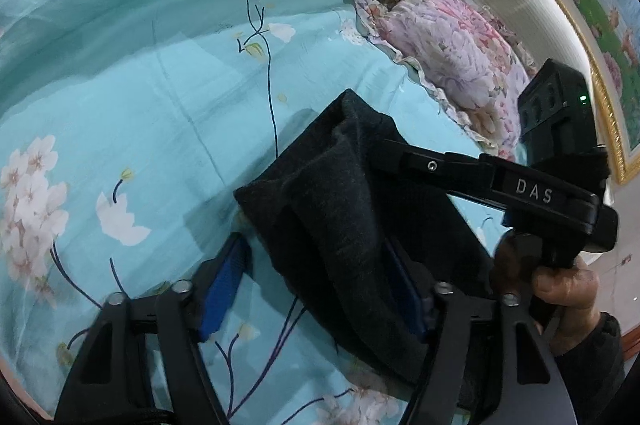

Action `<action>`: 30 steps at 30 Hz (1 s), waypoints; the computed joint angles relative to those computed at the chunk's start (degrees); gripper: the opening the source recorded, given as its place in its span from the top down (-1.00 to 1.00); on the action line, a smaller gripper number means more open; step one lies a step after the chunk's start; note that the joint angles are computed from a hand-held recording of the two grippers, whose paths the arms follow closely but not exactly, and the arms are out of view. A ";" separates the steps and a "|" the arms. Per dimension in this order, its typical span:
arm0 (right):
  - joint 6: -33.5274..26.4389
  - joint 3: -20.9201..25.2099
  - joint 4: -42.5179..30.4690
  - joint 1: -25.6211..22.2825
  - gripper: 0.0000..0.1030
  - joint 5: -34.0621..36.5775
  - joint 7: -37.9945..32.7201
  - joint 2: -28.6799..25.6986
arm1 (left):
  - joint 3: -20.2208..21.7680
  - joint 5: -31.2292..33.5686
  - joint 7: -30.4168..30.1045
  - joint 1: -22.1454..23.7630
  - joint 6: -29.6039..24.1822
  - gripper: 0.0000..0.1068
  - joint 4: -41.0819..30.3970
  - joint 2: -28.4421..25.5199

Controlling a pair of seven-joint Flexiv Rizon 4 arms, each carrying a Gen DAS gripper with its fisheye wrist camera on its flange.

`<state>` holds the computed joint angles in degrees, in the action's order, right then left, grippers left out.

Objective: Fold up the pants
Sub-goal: 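Lift the bundle end with the left gripper while the right gripper grasps beside it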

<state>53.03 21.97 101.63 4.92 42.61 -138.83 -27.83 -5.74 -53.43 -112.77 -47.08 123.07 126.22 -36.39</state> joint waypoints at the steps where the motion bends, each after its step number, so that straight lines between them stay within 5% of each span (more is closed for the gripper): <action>1: -0.71 0.34 -0.45 -0.73 0.24 1.01 -0.33 -0.19 | 0.73 -2.36 2.07 -1.22 -0.78 0.02 -0.68 -0.13; 3: -1.85 0.67 -0.56 -1.69 0.43 2.46 -1.19 0.10 | -0.36 1.58 0.73 1.14 -0.76 0.39 -0.17 -0.04; 6: -2.03 0.78 0.58 -2.42 0.54 4.52 -3.24 1.75 | -0.42 4.09 -0.76 1.87 -1.23 0.59 -0.15 0.38; 12: -4.45 -0.22 3.24 -5.09 0.60 12.09 -8.53 7.26 | 5.36 -12.90 15.60 -10.24 -2.05 0.64 -5.60 1.55; 20: -14.39 -5.88 7.57 -11.00 0.61 24.67 -16.59 17.14 | 0.66 -15.93 26.92 -11.38 2.68 0.65 -11.77 2.68; 30: -27.66 -19.54 15.22 -16.96 0.62 33.89 -22.33 26.11 | -8.17 -28.72 53.05 -13.39 6.42 0.67 -29.45 -2.58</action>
<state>25.37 2.43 116.85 -12.04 76.50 -161.16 -1.72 -13.91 -82.15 -59.72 -60.47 129.49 96.77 -38.97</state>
